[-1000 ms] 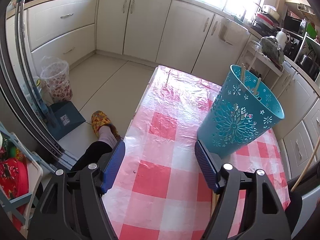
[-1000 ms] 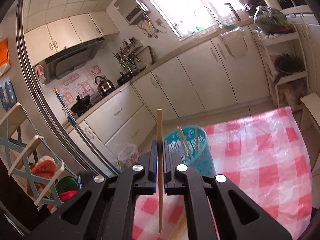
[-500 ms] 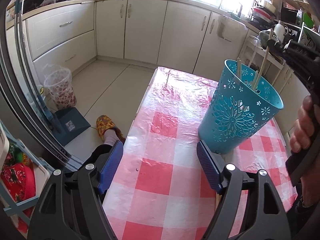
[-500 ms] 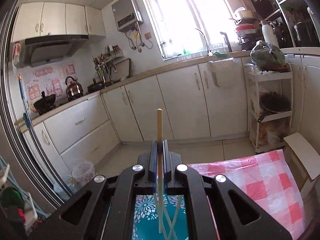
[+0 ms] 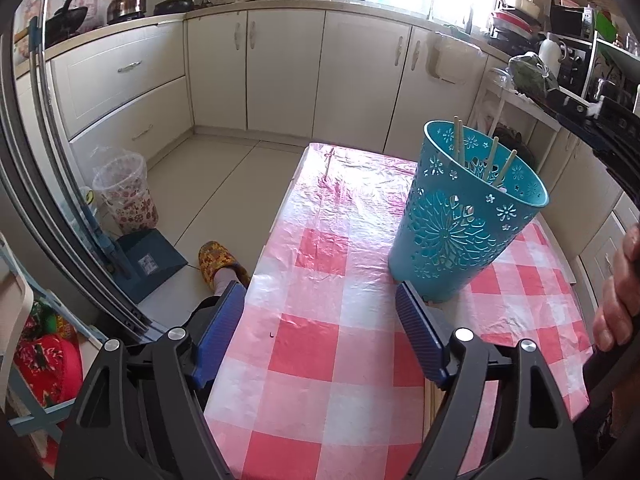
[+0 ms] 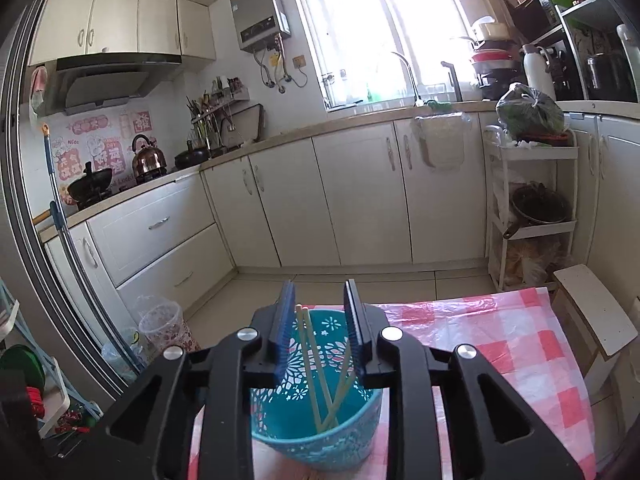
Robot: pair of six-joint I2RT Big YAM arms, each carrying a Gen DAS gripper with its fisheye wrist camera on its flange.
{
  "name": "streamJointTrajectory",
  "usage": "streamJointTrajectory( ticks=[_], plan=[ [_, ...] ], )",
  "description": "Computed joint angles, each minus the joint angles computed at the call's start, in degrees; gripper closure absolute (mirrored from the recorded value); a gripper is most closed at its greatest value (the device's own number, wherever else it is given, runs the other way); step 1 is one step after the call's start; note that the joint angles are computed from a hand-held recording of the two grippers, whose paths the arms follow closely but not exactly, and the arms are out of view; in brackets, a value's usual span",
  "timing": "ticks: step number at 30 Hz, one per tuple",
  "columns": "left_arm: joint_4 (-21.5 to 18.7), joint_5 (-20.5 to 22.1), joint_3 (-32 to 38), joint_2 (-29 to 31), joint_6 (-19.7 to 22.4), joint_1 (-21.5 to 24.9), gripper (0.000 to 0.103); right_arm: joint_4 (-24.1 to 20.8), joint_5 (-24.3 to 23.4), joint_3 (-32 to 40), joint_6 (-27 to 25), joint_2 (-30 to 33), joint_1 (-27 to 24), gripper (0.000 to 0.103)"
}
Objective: Organize utensils
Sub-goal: 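Open the right tool to drop the stick into the basket, return to sticks, then lower the left tool to the bundle and close it on a stick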
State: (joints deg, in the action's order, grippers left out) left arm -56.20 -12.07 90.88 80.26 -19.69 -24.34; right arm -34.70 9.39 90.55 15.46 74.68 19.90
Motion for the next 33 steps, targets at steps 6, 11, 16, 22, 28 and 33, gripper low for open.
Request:
streamJointTrajectory(
  ticks=[6,11,16,22,28,33],
  plan=[
    [-0.36,-1.17,-1.11,-2.2,-0.13,-1.11,0.026,-4.07,3.7,-8.4,2.56,-8.84,2.9,0.075],
    [-1.97,-1.27,-2.23,-3.72,-1.1,-1.66,0.024,-14.01,2.21,-13.7,6.0,-10.05,5.68,0.075],
    [-3.21,-1.56,-4.18,-5.76,-2.14,-1.84,0.024,-19.05,-2.92,-13.74,7.81,-5.52,5.74,0.081],
    [-3.86,-1.22,-6.1,-7.54,-2.41,-1.85,0.023,-19.96,-3.74,-13.6,9.7,-2.37,5.4,0.086],
    [-4.13,-0.71,-6.82,-7.96,-2.29,-1.95,0.022,-19.71,-2.38,-12.93,9.11,-0.4,6.69,0.086],
    [-4.32,-0.34,-6.78,-7.37,-2.2,-2.14,0.022,-19.77,-1.2,-12.72,8.02,0.09,6.85,0.087]
  ],
)
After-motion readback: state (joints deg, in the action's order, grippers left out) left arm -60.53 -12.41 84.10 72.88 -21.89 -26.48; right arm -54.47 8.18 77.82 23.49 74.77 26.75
